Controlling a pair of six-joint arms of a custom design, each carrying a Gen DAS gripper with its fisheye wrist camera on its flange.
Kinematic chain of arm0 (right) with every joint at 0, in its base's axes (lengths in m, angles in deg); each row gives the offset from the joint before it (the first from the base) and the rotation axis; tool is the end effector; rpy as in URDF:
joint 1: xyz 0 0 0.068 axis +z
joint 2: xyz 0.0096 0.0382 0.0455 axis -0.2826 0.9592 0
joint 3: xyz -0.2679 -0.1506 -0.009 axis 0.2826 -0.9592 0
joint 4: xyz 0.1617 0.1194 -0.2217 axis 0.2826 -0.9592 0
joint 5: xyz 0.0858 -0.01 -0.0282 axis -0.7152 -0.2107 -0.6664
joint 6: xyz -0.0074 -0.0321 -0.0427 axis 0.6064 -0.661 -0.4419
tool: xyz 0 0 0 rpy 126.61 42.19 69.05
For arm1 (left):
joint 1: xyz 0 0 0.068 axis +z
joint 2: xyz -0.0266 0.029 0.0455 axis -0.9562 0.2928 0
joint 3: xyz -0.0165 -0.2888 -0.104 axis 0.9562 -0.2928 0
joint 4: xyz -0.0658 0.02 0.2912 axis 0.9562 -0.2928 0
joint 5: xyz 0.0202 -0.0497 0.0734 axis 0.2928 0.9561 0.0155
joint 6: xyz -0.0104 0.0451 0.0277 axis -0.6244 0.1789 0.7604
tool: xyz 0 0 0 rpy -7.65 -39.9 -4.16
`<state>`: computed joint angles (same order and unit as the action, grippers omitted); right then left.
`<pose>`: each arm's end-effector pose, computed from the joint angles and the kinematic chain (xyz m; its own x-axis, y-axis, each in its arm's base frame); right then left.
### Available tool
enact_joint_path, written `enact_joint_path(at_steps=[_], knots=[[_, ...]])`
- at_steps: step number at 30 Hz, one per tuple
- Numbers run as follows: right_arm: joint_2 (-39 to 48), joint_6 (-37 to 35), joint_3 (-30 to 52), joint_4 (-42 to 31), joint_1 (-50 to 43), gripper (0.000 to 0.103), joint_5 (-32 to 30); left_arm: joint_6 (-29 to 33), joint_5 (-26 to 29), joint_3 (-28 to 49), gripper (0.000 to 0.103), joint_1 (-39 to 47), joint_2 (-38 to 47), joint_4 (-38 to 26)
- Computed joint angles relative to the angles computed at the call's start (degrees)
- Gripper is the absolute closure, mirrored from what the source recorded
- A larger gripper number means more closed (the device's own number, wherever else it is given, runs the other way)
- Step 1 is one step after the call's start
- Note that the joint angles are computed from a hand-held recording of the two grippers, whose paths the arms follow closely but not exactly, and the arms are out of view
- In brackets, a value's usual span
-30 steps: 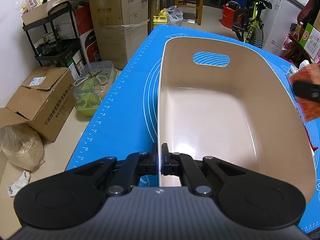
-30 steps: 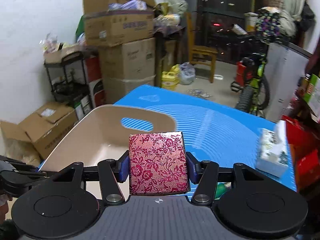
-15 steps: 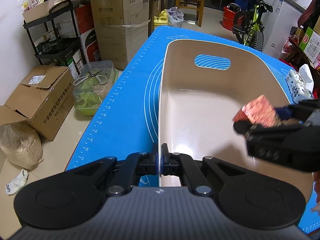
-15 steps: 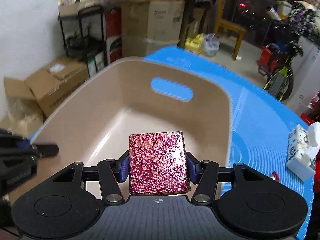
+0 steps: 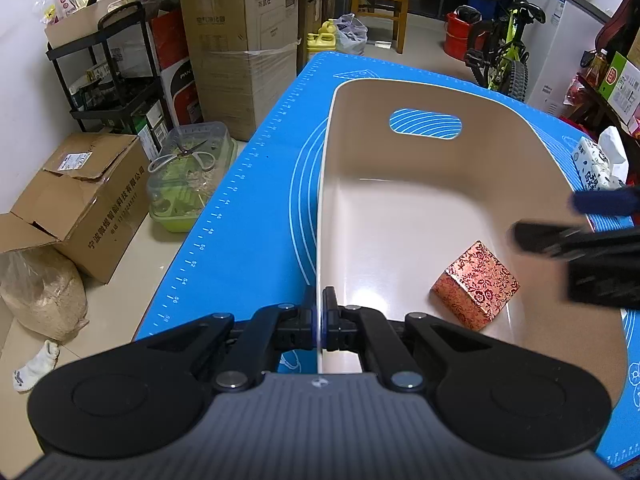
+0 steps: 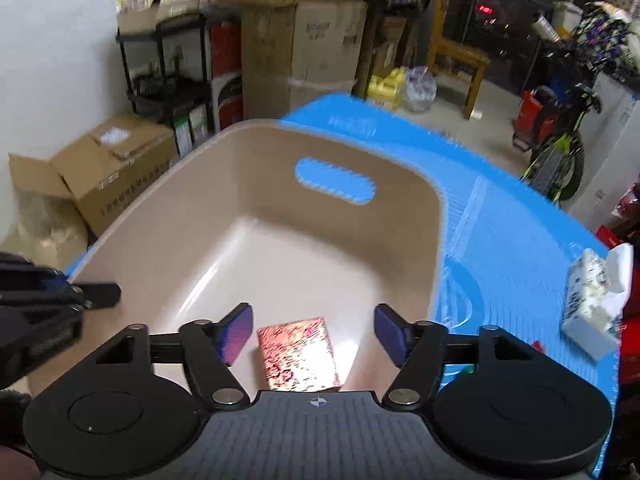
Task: Organize rigid objects
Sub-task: 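Lift the pink floral box with the right tool and drop it into the basket, then grasp the white charger with the right tool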
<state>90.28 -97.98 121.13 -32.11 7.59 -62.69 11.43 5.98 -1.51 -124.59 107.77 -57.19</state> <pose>0.3258 0.1514 0.2366 -0.5491 -0.5139 -0.6591 -0.6524 0.7565 -0.0463 0.2067 -0.2283 0.2167 -0.7419 -0.2951 -0.6021 -0.3505 0.9362 -0.0269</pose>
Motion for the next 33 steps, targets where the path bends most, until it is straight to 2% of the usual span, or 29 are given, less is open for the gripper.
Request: enact_joint_path(at_steps=[5, 9, 17, 23, 27, 33], knots=[[-4.66, -1.38, -1.73, 1.19, -6.75, 0.023, -3.11, 0.27, -0.05, -0.02, 0.099, 0.12, -0.07, -0.03], [-4.51, -1.85, -1.23, 0.91, -12.36, 0.022, -4.33, 0.15, -0.07, 0.10, 0.099, 0.09, 0.06, -0.09], [0.33, -4.85, -2.09, 0.28, -22.77, 0.021, -6.53, 0.34, -0.12, 0.06, 0.099, 0.16, 0.01, -0.25], [5.85, -6.18, -2.96, 1.61, -25.44, 0.021, -7.20, 0.24, -0.18, 0.14, 0.099, -0.08, 0.14, -0.40], [7.80, -8.41, -3.98, 2.60, -26.04, 0.023, -7.95, 0.22, -0.23, 0.19, 0.099, -0.15, 0.17, -0.50], [9.30, -10.97, -4.97, 3.57, -25.44, 0.036, -7.63, 0.18, -0.17, 0.17, 0.099, -0.11, 0.15, -0.42]])
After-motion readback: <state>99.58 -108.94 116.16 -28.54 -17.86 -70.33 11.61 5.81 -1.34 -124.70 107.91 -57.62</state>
